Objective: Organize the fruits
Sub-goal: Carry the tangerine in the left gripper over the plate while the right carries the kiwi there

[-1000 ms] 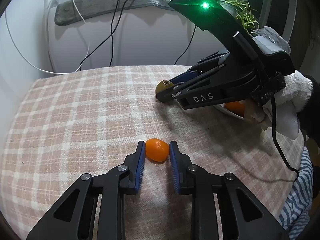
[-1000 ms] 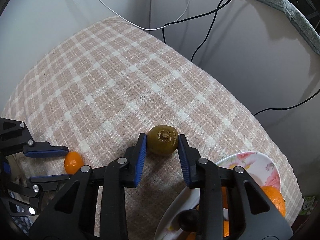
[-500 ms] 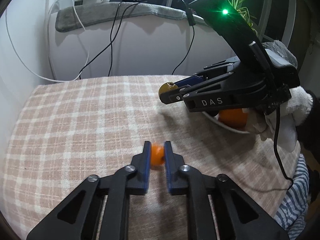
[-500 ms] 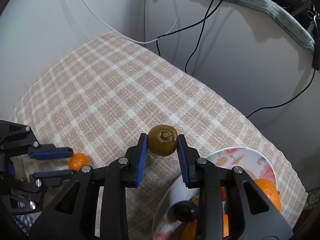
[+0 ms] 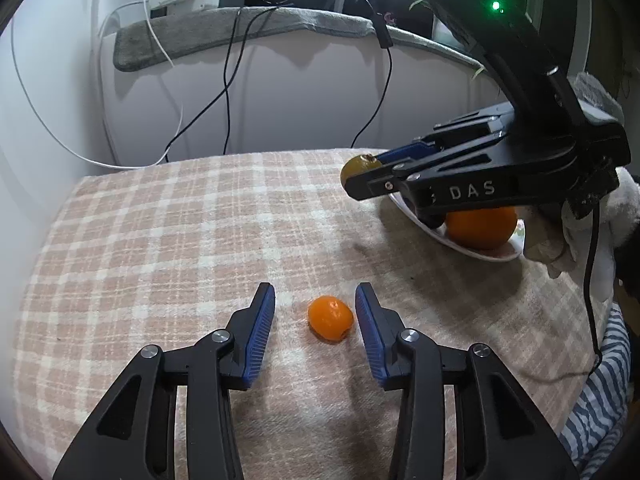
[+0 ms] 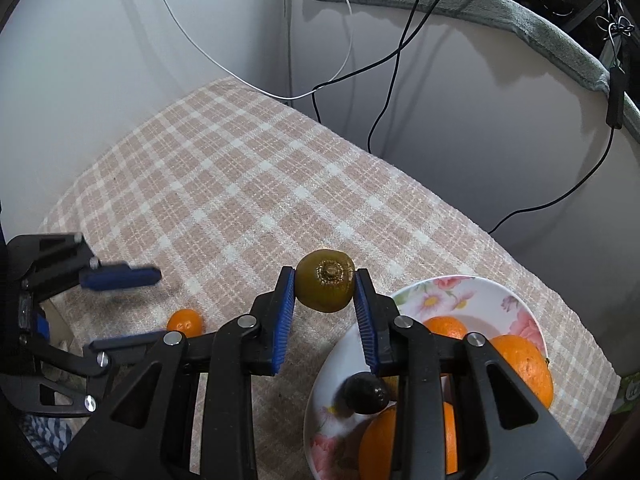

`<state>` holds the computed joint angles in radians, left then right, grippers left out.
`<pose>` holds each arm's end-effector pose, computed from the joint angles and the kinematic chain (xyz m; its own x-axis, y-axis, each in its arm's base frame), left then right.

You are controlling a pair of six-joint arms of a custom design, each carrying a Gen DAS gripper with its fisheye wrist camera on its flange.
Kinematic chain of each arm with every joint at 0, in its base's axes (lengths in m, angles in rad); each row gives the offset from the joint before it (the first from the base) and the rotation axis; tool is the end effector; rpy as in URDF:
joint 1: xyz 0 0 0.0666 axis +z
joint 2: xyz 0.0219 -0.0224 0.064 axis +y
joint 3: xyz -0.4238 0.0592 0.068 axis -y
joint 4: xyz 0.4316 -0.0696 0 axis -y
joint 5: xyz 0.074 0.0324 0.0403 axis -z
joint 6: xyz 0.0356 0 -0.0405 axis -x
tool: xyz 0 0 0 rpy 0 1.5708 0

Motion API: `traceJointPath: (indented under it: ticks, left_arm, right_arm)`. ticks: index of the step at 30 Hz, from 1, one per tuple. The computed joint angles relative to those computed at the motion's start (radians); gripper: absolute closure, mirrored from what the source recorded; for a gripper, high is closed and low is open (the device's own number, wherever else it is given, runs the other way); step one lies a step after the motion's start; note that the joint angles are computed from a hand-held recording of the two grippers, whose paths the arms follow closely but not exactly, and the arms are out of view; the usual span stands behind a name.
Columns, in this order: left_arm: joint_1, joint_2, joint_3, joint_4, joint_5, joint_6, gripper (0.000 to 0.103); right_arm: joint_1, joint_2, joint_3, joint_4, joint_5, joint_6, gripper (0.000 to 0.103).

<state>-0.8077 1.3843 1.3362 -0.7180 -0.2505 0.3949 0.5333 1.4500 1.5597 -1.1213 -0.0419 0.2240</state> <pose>0.3650 -0.3695 0.4635 -0.6642 0.1552 -0.7313 0.3479 0.9300 -0.1186 0.4518 0.2680 0.5138 -0.5947 -0.6088 -0.5251 -0.6760 0.7321 -0.0832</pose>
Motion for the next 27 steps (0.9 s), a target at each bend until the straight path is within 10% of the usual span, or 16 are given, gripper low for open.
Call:
traceJointPath:
  ticks: [27]
  left_arm:
    - [0.022, 0.019, 0.03, -0.022, 0.057, 0.013, 0.079]
  right_arm:
    - [-0.008, -0.028, -0.005, 0.017, -0.009, 0.007, 0.072]
